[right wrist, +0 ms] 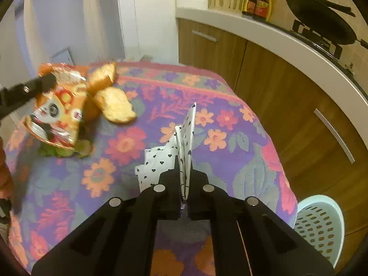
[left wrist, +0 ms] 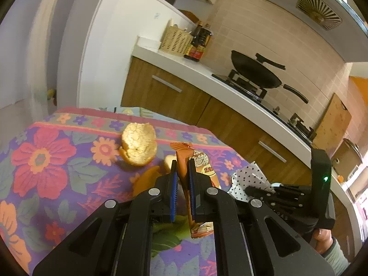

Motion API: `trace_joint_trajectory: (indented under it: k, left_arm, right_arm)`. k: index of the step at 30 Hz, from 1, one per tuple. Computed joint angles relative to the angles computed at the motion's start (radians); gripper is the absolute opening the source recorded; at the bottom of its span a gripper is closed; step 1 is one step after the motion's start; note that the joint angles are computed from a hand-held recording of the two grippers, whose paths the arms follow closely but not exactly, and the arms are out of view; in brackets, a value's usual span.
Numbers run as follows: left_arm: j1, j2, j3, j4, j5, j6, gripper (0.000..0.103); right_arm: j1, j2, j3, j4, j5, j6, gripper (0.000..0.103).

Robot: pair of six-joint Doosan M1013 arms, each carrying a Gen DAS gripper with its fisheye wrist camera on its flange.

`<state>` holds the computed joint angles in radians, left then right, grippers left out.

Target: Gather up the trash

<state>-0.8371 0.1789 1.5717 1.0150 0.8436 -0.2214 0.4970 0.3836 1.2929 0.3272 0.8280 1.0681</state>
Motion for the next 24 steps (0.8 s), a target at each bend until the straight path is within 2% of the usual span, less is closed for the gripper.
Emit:
trace_joint_trajectory:
  k: [5,9,12,14,17,21,24]
  left_arm:
    - [-0.012,0.014,-0.033,0.004,-0.017,0.052,0.007]
    - [-0.027,0.047,-0.093,-0.015,-0.009,0.132,0.007]
    - [-0.031,0.078,-0.14,-0.039,-0.027,0.178,0.007]
    - [-0.034,0.107,-0.181,-0.063,-0.04,0.222,0.007]
    - [-0.036,0.159,-0.251,-0.12,-0.063,0.298,0.007]
    - [-0.036,0.232,-0.344,-0.207,-0.102,0.397,0.007]
    - [-0.038,0.288,-0.417,-0.28,-0.105,0.485,0.007]
  right_arm:
    - [-0.029,-0.038,0.039,0.092,-0.04,-0.022,0.001]
    - [-0.061,-0.076,0.071,0.115,-0.073,-0.025,0.001]
    - [-0.095,-0.119,0.119,0.13,-0.131,-0.024,0.001]
    - [-0.129,-0.144,0.15,0.158,-0.151,-0.016,0.001]
    - [-0.164,-0.173,0.188,0.11,-0.191,0.038,0.001]
    - [-0.214,-0.188,0.211,0.124,-0.189,0.061,0.001]
    - [-0.24,-0.194,0.228,0.104,-0.192,0.09,0.001]
